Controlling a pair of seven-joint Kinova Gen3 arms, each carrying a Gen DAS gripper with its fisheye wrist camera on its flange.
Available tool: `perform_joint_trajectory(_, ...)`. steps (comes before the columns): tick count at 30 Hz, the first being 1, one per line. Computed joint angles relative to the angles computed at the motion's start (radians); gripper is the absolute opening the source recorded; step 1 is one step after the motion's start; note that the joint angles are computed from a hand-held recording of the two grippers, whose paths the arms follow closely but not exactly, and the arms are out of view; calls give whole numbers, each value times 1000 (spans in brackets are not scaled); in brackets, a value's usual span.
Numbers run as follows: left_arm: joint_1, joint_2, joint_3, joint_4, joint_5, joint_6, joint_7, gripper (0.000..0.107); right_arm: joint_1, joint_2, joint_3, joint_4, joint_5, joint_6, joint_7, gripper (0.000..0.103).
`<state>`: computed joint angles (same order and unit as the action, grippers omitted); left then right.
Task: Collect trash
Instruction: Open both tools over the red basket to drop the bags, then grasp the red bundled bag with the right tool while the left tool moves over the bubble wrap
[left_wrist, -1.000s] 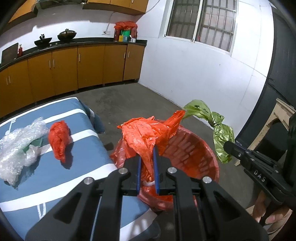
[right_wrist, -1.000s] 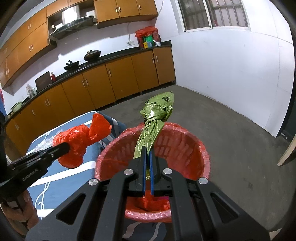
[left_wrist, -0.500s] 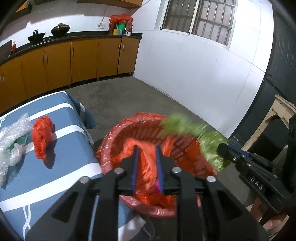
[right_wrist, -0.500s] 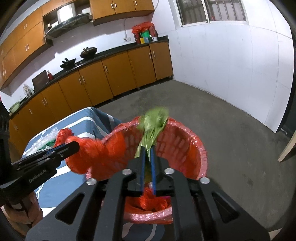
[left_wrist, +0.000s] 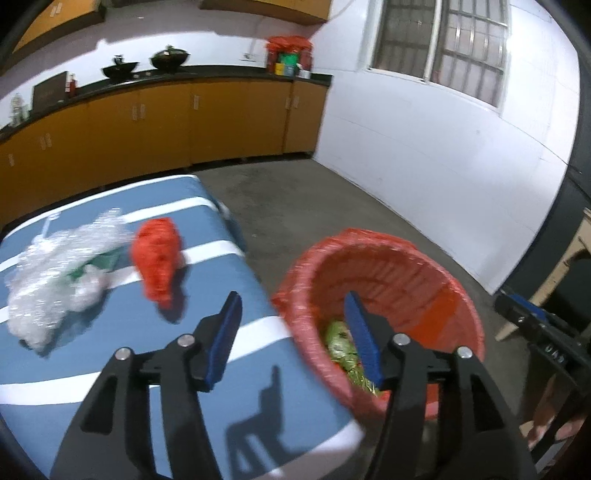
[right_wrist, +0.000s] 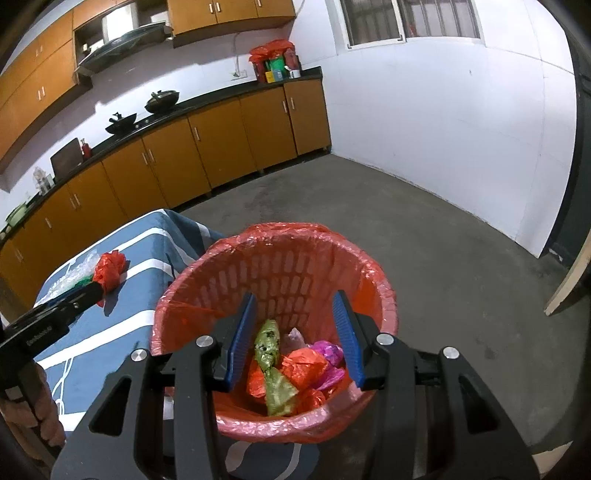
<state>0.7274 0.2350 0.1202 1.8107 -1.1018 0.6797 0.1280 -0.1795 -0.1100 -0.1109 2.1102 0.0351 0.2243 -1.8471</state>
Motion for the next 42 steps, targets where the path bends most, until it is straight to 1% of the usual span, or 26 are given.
perform_joint_trajectory(2,8,-20,-4,23,-14,32,28,61,1,2,-17,-6,16,-1,-12,45)
perform_joint_trajectory(4,11,-48,3,60,-36,81,67,64,-6,5,-32,-13,32,-1,-22,45)
perform_joint_trajectory(10,-21,-126,63,173,-63,226,158,69,-57,47,-76,-66,79,13,-57,45)
perform_joint_trajectory(13,-43,-167,98,233,-67,293,203,72,-96,74,-91,-93,117,7,-95,54)
perform_joint_trajectory(17,-80,-224,145,310,-55,397,248,75,-170,122,-98,-145,160,8,-134,56)
perform_joint_trajectory(21,-131,-276,173,368,-34,453,277,80,-283,194,-73,-216,251,15,-220,61)
perform_joint_trajectory(25,-184,-323,194,408,-14,470,290,82,-404,270,-16,-289,315,32,-290,67)
perform_joint_trajectory(28,-219,-346,205,438,-6,477,299,84,-455,341,1,-366,306,64,-290,67)
perform_joint_trajectory(32,-259,-379,209,473,5,454,305,84,-534,433,51,-469,321,117,-302,67)
perform_joint_trajectory(39,-338,-416,201,520,-9,378,299,84,-586,547,99,-599,308,186,-319,67)
perform_joint_trajectory(42,-366,-424,199,530,-33,339,300,84,-588,571,108,-625,303,201,-325,67)
